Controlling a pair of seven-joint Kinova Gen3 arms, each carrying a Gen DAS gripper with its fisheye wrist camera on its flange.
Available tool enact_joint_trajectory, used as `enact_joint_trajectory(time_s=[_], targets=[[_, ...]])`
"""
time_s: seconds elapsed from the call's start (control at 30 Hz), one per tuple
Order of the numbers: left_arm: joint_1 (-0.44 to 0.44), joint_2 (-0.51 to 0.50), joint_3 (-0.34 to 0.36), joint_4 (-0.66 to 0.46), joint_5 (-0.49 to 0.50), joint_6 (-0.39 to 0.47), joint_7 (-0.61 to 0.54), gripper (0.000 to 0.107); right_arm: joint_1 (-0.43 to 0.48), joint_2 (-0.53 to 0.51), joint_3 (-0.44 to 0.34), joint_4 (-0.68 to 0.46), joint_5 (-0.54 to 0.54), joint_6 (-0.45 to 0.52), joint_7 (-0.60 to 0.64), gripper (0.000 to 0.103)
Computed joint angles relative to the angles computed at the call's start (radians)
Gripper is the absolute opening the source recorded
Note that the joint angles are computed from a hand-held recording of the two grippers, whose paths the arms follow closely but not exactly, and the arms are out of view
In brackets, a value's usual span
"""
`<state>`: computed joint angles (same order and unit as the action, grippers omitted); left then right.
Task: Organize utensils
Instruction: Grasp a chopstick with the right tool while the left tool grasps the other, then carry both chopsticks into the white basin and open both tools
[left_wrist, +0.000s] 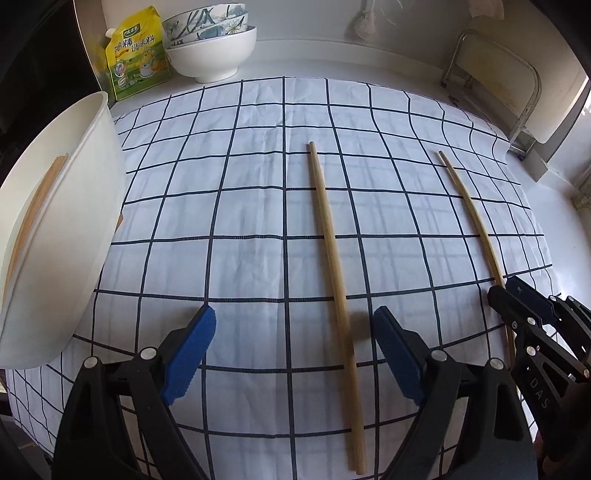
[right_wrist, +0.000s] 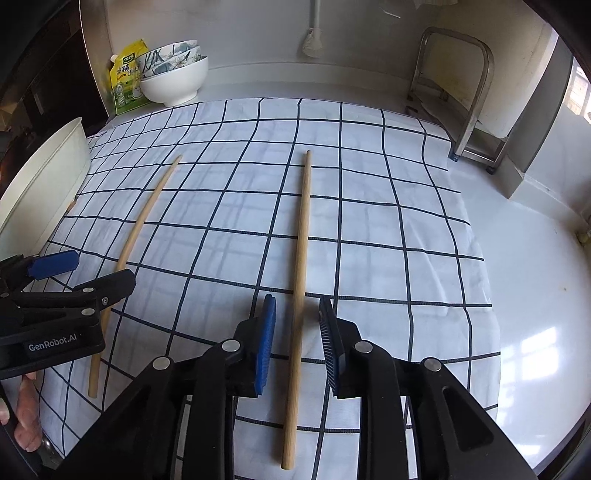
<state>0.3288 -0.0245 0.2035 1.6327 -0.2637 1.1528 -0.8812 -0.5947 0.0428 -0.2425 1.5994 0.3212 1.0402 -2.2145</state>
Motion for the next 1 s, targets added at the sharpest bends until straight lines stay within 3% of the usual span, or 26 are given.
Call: enact_joint_trajectory(time_s=[0.03, 0.13, 0.17, 0.2, 0.23, 0.63, 0.83, 1.0], targets=[[0.003, 0.002, 0.004, -0.002, -0.011, 0.002, 0.007, 0.079, 0.000, 0.001, 0.000, 0.000, 0.001, -0.002, 0.003, 0.023], [0.005, 0.002, 0.005, -0.014, -0.013, 0.003, -0.009, 0.054, -0.002, 0.001, -0.001, 0.004, 0.002, -0.014, 0.012, 0.019], [0.005, 0.003, 0.004, -0.018, -0.010, 0.003, -0.015, 0.039, -0.002, 0.003, -0.001, 0.001, 0.001, -0.013, 0.015, 0.013], [0.003, 0.003, 0.000, -0.022, 0.002, -0.001, -0.032, 0.017, -0.004, 0.007, -0.001, -0.004, 0.005, -0.008, 0.015, 0.008], [0.002, 0.007, -0.002, -0.030, 0.016, 0.001, -0.048, 0.007, -0.006, 0.010, -0.001, -0.009, 0.006, -0.003, 0.016, 0.007], [-0.077, -0.040, -0.057, -0.071, 0.200, 0.044, -0.231, 0.007, 0.034, -0.018, 0.011, -0.053, -0.120, -0.008, -0.004, 0.007], [-0.145, -0.102, -0.098, -0.133, 0.239, 0.096, -0.342, 0.007, -0.012, 0.017, -0.015, -0.191, -0.096, 0.045, -0.046, 0.007], [-0.230, -0.148, -0.162, -0.183, 0.272, 0.140, -0.454, 0.007, -0.108, 0.106, -0.025, -0.376, -0.055, 0.085, -0.068, 0.007]])
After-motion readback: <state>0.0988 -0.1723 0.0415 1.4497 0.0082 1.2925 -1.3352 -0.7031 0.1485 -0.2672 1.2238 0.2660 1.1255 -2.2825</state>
